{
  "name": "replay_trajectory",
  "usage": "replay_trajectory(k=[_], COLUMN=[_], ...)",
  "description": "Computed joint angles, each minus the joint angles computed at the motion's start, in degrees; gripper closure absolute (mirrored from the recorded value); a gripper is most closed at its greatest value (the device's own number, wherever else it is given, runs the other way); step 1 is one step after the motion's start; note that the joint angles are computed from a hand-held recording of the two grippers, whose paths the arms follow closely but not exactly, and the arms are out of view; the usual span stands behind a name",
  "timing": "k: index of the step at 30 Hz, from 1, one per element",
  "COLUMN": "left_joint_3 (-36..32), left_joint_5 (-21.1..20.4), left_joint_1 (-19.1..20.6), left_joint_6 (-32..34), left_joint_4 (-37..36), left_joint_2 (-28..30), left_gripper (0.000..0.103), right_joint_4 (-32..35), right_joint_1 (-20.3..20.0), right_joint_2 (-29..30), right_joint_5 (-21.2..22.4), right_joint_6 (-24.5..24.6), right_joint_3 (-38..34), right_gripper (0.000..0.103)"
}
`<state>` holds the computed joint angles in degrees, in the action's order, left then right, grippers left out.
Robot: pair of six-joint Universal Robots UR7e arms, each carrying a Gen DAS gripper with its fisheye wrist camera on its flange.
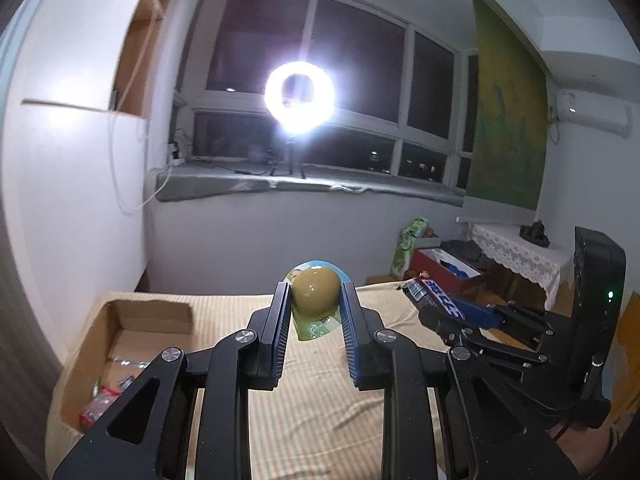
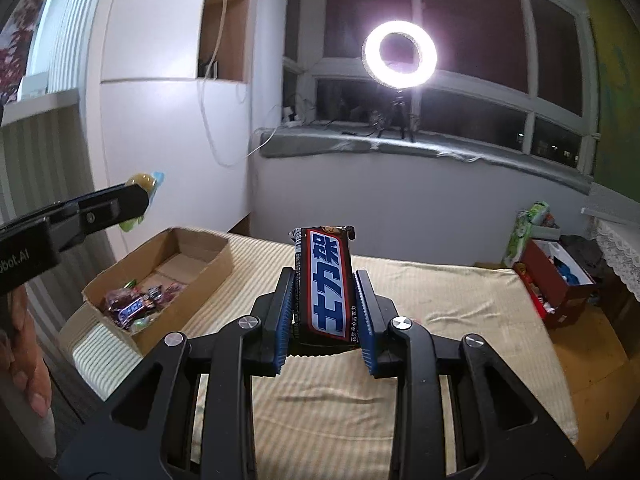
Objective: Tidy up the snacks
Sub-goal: 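Lift both held snacks and carry them over the cardboard box, then open both tools to drop the candy and Snickers bar into the box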
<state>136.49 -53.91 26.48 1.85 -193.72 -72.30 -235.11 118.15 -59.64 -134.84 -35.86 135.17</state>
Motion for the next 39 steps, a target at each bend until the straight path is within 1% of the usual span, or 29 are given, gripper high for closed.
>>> replay_trajectory(k=[3,7,12,16,20,24,36,37,38,39], left_joint_3=[0.97,2.04,2.33,1.52,0.24,-0.63,-2.55,-2.68,-2.84,-3.16], left_joint_5=[0.36,1.75,5.93,8.81,10.35,9.78,5.89,5.56,5.29,5.46], left_joint_1=[1.63,4.51,7.98,9.66,10.58,12.14,18.42,18.93,19.48,19.92], left_joint_6=[-0.37,-0.41,0.06,1.47,3.63,4.15,1.80,1.57,1.07,0.51], left_joint_4=[0.55,1.11,2.34,2.23,1.52,1.25,3.95,4.47,5.48,7.39], left_joint_2=[-2.09,-4.83,-8.36,-10.28,-10.73,-9.84,-4.50,-4.44,-4.26,-4.07], left_gripper=[0.080,0.080,0.080,0.080,0.080,0.080,0.080,0.080,0.079,0.075], right_joint_4=[2.78,7.12,12.66,15.12,16.56,18.36,21.03,21.81,23.00,22.75], right_joint_1=[0.36,0.60,1.31,1.90,1.61,0.20,-4.91,-5.41,-5.76,-6.05], right_joint_2=[3.28,7.89,13.12,15.32,16.53,17.64,20.83,21.08,21.16,21.39], right_joint_5=[0.82,3.65,8.58,11.71,13.76,15.17,17.55,17.47,17.22,16.87], right_joint_6=[0.89,1.81,1.45,0.76,0.50,1.18,3.77,4.24,4.72,4.80], right_joint_3=[-2.50,-6.74,-12.54,-16.18,-18.20,-19.22,-20.30,-20.54,-20.84,-20.84], right_gripper=[0.073,0.073,0.073,0.073,0.073,0.073,0.073,0.072,0.061,0.051])
